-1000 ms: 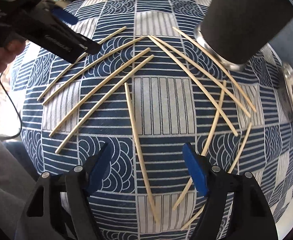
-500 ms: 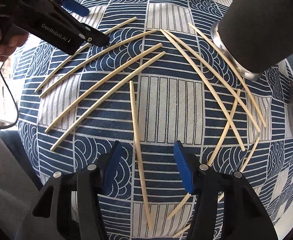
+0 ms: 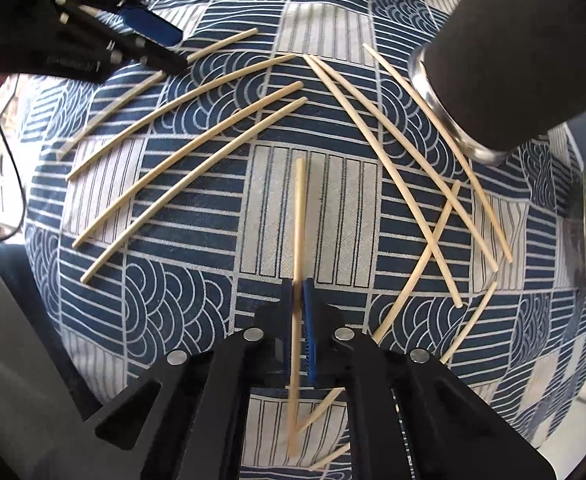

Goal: Organize utensils
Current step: 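Lift the chopstick in the left tool while the right tool lifts its chopstick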

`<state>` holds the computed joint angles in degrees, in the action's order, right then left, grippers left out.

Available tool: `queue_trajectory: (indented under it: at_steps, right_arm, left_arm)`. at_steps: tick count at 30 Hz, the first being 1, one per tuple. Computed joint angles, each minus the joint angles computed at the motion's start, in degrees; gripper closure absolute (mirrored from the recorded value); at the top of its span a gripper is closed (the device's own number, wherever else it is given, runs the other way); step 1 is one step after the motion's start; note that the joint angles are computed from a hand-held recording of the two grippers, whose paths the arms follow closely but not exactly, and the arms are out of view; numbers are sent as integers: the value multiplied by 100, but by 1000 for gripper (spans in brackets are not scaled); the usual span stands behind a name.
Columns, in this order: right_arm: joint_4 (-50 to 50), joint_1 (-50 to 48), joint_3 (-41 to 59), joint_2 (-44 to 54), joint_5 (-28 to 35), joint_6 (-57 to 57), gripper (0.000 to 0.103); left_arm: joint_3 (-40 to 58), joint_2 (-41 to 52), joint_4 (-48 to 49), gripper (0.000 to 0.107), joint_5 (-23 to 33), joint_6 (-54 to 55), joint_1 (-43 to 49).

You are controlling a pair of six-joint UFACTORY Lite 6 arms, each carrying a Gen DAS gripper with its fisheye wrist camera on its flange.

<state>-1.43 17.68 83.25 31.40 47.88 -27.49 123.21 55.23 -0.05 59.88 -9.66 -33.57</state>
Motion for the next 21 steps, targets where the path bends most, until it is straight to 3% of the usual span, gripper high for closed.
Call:
queue_trajectory:
  at_steps: [3, 7, 21]
  right_arm:
    - [566, -137, 37, -10, 359, -114, 98]
    - [859, -196, -252, -259, 328, -35, 98]
    - [2142, -863, -519, -1566, 790, -446, 98]
  left_arm:
    - [-563, -339, -131, 101, -227, 28, 3]
    - [-1222, -710, -335, 103, -456, 129, 68]
    - [-1914, -1992, -114, 103, -400, -443, -181]
